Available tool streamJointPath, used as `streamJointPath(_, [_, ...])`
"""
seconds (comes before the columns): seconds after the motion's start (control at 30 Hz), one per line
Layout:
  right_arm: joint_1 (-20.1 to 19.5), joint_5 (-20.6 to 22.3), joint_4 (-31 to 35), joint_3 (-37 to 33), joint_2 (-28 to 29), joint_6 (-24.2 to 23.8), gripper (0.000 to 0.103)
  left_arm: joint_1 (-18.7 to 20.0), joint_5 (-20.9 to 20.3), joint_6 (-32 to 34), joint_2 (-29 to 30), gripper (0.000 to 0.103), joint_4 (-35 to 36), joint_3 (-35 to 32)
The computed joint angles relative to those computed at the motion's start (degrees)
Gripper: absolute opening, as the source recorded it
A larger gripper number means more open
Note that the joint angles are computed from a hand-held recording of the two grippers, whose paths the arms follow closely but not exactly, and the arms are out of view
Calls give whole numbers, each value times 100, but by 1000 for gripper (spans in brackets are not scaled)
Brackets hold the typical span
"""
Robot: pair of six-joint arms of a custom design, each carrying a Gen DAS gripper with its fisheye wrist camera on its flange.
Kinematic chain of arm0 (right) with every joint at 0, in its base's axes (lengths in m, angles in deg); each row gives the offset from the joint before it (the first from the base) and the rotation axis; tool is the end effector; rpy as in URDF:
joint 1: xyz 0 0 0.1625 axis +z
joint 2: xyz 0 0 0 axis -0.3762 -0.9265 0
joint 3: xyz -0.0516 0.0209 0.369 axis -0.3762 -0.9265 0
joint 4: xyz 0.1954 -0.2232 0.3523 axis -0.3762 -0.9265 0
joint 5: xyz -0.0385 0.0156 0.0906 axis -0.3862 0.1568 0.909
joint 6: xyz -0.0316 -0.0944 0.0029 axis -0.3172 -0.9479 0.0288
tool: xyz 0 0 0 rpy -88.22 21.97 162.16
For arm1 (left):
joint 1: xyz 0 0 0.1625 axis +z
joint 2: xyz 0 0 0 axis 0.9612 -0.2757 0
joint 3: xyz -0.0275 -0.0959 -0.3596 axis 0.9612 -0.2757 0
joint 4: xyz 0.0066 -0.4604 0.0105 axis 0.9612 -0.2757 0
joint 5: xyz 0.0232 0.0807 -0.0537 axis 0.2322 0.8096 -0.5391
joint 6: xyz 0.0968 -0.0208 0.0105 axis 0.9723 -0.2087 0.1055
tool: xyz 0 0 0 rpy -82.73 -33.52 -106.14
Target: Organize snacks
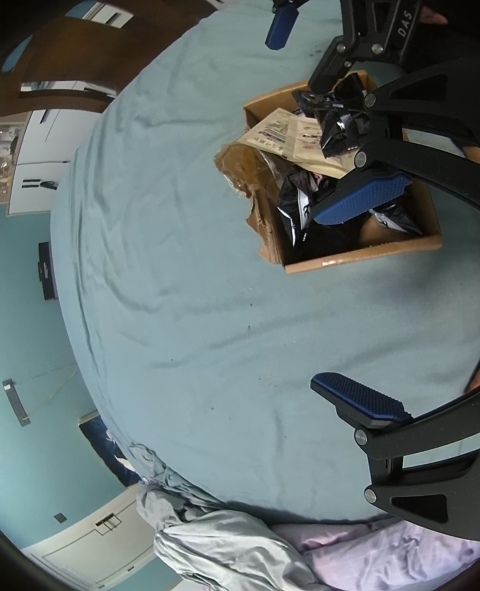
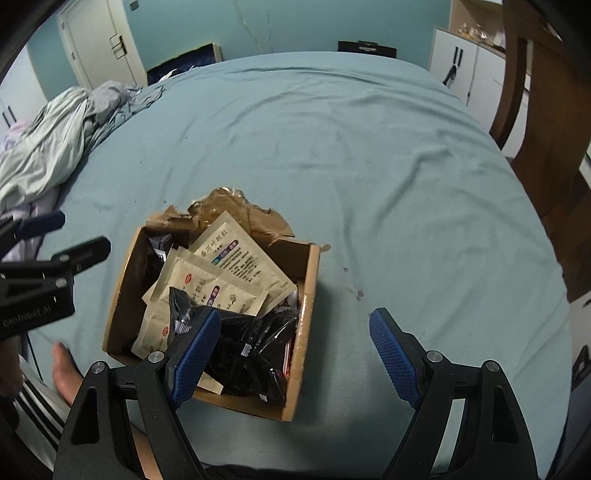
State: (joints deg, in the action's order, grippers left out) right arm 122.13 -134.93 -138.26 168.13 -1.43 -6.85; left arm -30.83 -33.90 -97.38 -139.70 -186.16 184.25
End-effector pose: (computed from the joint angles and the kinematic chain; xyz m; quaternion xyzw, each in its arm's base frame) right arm 0.1559 -0.4906 0.2507 0.0411 -0.8945 0.2984 0.3305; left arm -0.2736 -0.5423 0.1244 0.3198 0.8513 -0.1507 0.3877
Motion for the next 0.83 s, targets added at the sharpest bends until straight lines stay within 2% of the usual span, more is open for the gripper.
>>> streamJointPath(0.2, [-26,119,114,37,-98,136,83,10,-30,25,20,84,35,-17])
streamJointPath(0.4, [25,-9,20,32,-16,68,83,8,-74,61,7,84,15,-5])
streamJointPath(0.83, [-70,172,98,58,-137,282,83,-32,-132,198,51,85,-52,22])
